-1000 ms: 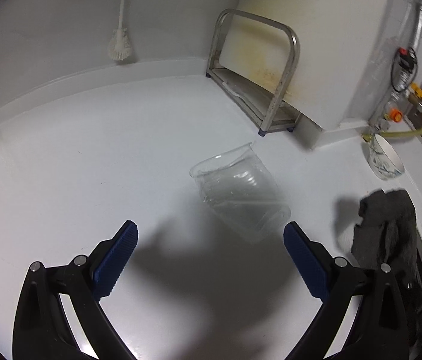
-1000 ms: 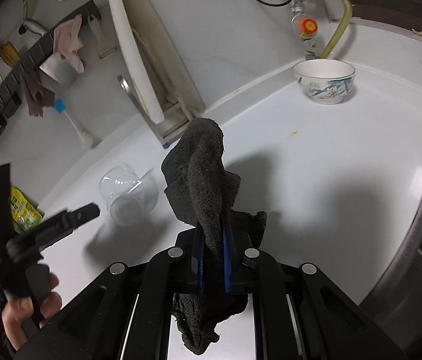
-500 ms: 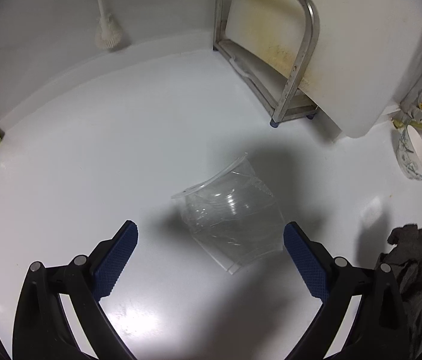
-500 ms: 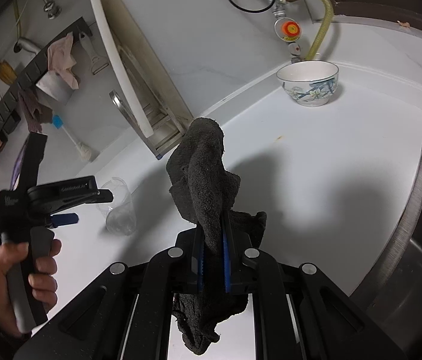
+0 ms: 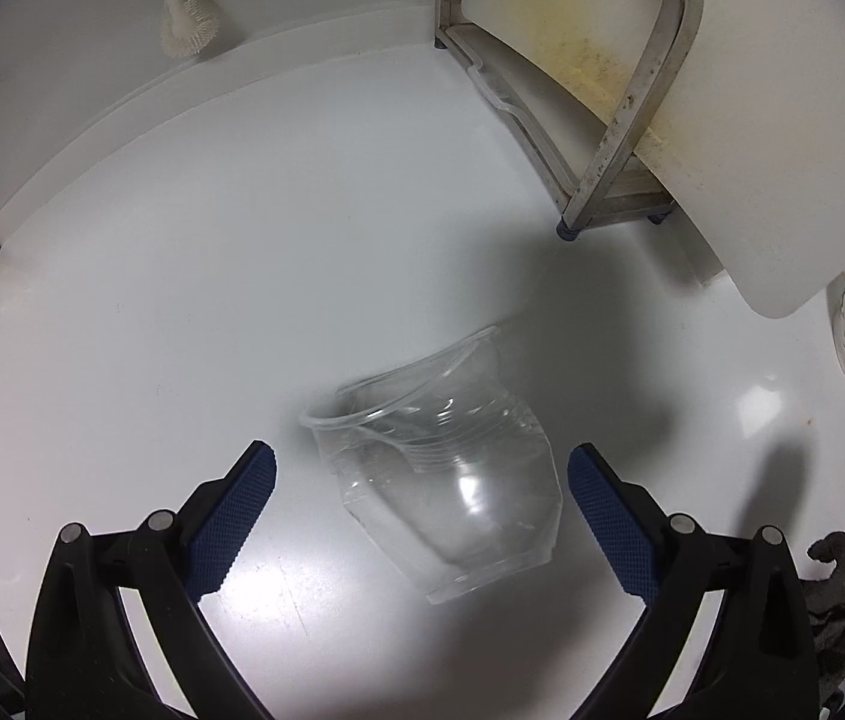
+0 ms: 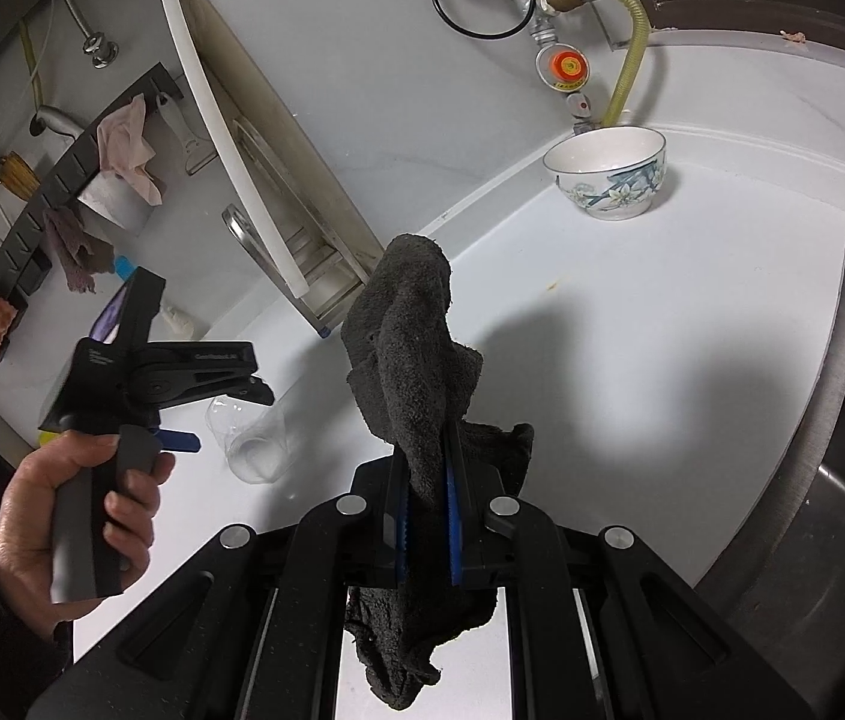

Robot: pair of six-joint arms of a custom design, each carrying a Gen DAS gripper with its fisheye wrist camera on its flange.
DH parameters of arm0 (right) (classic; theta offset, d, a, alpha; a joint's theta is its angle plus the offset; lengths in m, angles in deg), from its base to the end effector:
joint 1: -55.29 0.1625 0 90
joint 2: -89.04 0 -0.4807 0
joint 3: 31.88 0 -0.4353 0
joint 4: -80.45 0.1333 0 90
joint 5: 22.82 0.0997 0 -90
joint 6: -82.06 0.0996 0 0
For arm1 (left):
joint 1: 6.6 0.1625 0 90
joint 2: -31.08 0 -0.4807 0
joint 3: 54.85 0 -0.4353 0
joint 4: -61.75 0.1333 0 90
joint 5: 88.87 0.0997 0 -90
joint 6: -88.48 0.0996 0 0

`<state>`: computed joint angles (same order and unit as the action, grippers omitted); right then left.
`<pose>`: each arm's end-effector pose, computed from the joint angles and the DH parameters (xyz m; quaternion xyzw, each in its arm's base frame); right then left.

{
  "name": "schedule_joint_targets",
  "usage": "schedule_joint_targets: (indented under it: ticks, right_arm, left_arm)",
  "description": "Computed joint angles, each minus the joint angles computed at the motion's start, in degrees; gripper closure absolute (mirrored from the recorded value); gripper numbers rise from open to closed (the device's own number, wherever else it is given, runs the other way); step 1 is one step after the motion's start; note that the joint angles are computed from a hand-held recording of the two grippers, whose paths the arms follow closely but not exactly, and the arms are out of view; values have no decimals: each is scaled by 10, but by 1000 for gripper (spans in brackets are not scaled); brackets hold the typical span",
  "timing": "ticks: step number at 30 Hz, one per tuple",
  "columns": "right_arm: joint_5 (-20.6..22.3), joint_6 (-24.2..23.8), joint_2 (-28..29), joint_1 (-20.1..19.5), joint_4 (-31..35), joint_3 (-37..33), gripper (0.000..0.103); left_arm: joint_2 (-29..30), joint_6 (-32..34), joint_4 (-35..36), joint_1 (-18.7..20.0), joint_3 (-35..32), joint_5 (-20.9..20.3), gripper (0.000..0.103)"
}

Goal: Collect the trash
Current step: 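Grasp the clear plastic cup with the left tool while the right tool holds the cloth, then carry the clear cup and grey cloth over the bin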

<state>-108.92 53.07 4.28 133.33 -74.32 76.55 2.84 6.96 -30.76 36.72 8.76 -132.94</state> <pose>0.0162 -0.5994 0.4571 0.1504 -0.9237 0.3398 0.0929 -0.4594 -0.7148 0.0257 -0.1591 0.8757 -0.2229 0.3977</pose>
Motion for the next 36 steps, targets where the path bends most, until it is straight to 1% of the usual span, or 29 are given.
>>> schedule_joint_targets:
  ticks: [6,13,20,24,27,29,36]
  right_arm:
    - [4,-2,-1,-1,2,0,94]
    - [8,-3,-2,-2,3,-1,94]
    - [7,-4,-1,-2,3,-1,94]
    - [6,-3,-1,-1,2,-1,94]
    - [7,-3,0,-1,2,-1,94]
    - [7,-3,0,-1,2,-1,94]
    - [7,-5,0,-1,3,-1,94]
  left_arm:
    - [6,-11,8,8,-5,-10,7]
    - [12,-20,29,17,-18,-7,7]
    - [1,-19,11,21,7,-12,7]
    - [0,-15,-1,17,14,1,7]
    - [-6,-6,-20,14,27,9,13]
    - [-8,-4,-24,13,31,16,19]
    - [-15,8,-25,6,44,30,21]
